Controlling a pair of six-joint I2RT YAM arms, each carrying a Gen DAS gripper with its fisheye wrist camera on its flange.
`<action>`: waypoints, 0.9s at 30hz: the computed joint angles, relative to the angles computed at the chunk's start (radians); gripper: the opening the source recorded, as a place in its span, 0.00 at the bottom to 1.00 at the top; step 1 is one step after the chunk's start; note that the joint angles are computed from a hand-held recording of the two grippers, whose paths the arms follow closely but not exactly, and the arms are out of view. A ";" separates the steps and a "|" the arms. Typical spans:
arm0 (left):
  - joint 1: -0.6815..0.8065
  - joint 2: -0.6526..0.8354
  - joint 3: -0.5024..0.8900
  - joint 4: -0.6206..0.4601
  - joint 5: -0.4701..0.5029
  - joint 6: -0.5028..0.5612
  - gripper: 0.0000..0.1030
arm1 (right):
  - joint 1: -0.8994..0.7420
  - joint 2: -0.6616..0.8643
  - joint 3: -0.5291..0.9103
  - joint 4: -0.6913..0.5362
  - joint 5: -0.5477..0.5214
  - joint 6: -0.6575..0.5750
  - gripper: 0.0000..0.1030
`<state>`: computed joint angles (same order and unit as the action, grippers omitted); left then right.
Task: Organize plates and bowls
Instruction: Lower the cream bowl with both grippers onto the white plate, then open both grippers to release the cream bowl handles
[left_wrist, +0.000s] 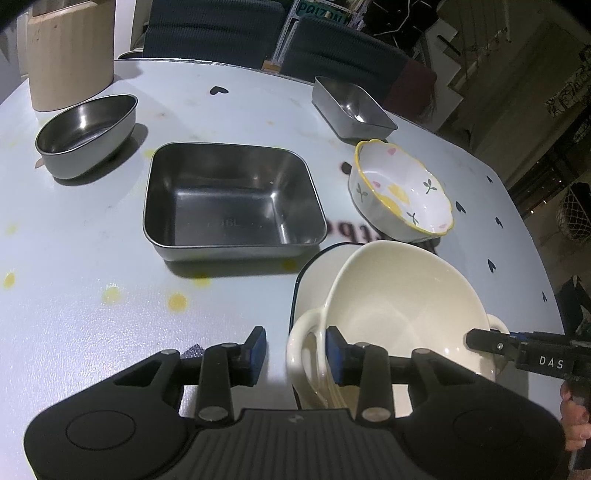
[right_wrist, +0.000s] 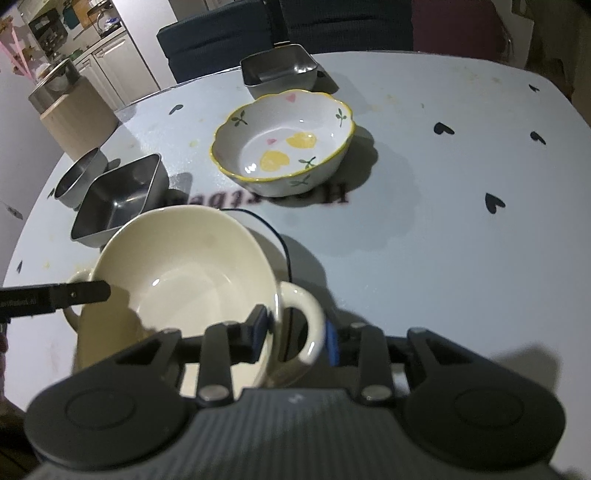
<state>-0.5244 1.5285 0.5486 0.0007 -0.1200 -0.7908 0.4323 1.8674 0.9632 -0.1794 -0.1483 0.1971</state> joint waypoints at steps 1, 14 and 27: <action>0.000 -0.001 0.000 -0.001 0.000 0.001 0.37 | -0.002 0.001 0.000 0.002 -0.004 0.003 0.36; -0.015 0.009 0.022 -0.073 -0.039 -0.016 0.64 | -0.020 0.016 -0.011 0.040 -0.030 0.023 0.47; -0.063 -0.006 0.042 -0.142 -0.043 -0.037 0.99 | 0.022 -0.011 -0.061 0.097 -0.008 -0.041 1.00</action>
